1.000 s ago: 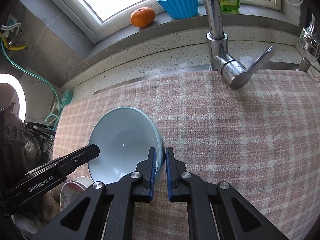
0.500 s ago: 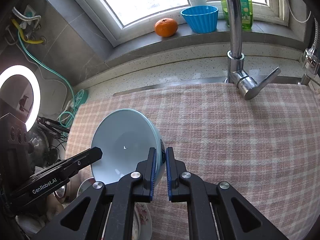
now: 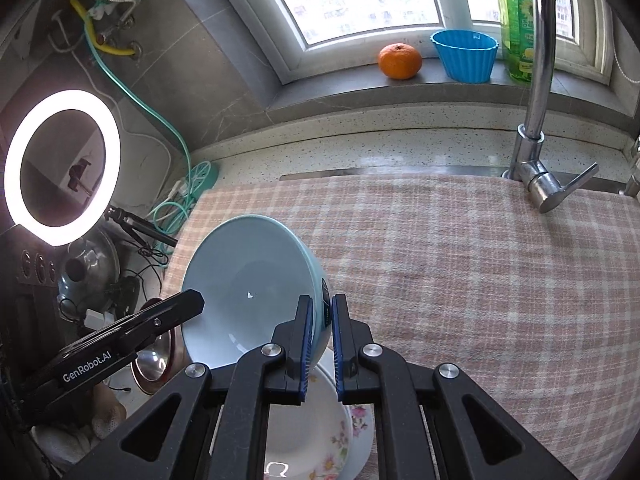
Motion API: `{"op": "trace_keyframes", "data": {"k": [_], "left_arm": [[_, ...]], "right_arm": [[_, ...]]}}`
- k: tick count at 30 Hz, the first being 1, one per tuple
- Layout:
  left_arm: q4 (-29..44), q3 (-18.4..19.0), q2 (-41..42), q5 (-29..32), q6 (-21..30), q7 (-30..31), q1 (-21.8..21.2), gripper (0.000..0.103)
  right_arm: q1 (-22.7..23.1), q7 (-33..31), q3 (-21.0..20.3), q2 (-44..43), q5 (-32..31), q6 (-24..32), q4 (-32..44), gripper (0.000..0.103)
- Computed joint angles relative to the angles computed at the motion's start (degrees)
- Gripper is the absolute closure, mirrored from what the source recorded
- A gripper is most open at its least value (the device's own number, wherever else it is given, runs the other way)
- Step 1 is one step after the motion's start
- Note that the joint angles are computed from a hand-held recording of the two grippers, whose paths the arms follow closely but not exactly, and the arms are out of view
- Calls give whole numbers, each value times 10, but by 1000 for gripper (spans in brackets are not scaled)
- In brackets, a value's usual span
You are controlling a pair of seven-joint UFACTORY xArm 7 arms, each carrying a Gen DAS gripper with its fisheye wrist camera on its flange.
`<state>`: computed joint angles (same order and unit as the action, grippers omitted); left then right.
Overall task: Organize plates and bowls
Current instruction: 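Lift the pale blue bowl with both tools and carry it toward the plate stack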
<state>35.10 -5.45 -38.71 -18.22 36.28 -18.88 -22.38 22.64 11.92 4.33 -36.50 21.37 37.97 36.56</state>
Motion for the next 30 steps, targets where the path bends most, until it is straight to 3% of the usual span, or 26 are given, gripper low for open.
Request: {"op": "trace_keyframes", "data": {"k": [14,30], "left_arm": [[-62,35,-134,26,74,0,56,97],[-110,83,-259,59,168,19,159,97]], "right_arm": [[54,27,45,60,9,-21,53,94],[105,30,91,178,2,-38,151,94]]}}
